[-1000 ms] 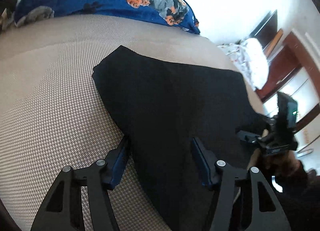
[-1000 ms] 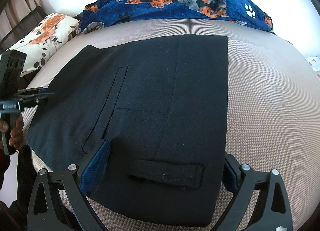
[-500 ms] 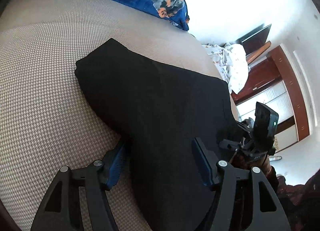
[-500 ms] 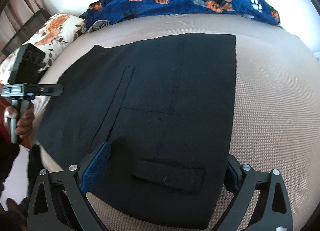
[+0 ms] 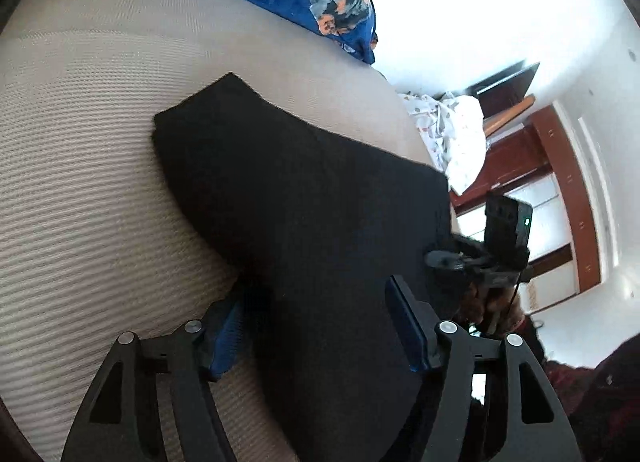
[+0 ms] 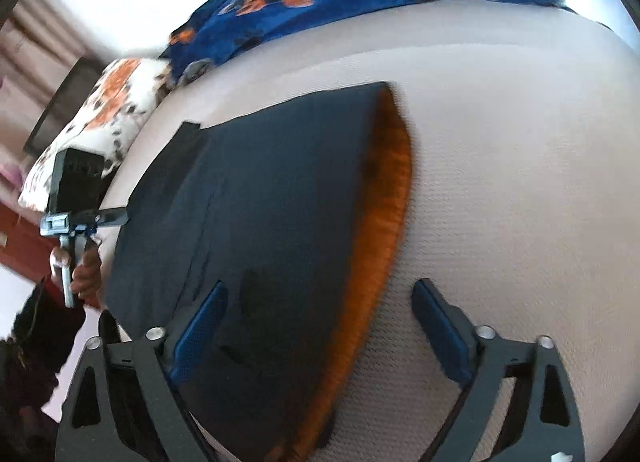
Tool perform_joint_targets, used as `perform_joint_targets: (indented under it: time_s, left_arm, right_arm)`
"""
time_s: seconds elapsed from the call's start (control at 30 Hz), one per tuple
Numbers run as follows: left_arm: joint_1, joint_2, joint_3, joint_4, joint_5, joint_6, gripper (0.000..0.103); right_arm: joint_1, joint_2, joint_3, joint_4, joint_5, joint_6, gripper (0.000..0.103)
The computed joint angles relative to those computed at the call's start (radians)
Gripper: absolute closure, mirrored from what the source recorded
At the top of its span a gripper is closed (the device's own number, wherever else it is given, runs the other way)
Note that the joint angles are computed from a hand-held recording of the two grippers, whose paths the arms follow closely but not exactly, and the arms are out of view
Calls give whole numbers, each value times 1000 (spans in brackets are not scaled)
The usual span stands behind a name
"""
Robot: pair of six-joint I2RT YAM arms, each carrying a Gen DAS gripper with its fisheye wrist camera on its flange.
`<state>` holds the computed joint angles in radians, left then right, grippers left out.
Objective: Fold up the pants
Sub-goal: 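Close both grippers on the edges of the folded black trousers, then lift the trousers with both grippers and carry them toward the blue dog-print blanket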
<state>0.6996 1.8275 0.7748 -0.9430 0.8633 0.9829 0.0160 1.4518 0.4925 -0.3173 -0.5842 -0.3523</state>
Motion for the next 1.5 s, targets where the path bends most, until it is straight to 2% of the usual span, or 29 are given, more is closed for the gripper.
perform_joint_targets:
  time_s: [0.03,0.07,0.1,0.13,0.2,0.27,0.5,0.73,0.93,1.33,1.5]
  left_arm:
    - [-12,-2,-12,18,14,-17,39]
    - [-25,-20,-35,54,16,-38,54]
    - [-44,-43,-66,103,6,-67,64]
    - [-55,-58,-101,151,-8,-86,81]
    - [-55,-80,-145,203,9,-113,81]
    - [-27,-118,-177,202,20,-99,86]
    - [25,-322,-277,199,14,-88,87]
    - [129,-322,-201,84,30,-19,87]
    - [171,-325,-109,65,37,-39,87]
    - [150,-243,81,281,27,-270,87]
    - [137,-146,176,374,13,-350,87]
  right_arm:
    - [22,12,9,4,-2,16,43]
    - [27,23,15,9,-10,24,45]
    - [19,46,29,-5,-35,13,56]
    - [-3,72,45,-25,-67,-1,61]
    - [-56,125,71,-64,-132,-35,66]
    - [-85,156,80,-78,-173,-52,68]
    - [-104,208,106,-94,-291,5,76]
    - [-7,208,130,-35,-341,151,78]
    - [125,220,221,33,-323,295,79]
    - [306,396,554,71,-252,464,79]
    - [338,472,670,57,-239,493,79]
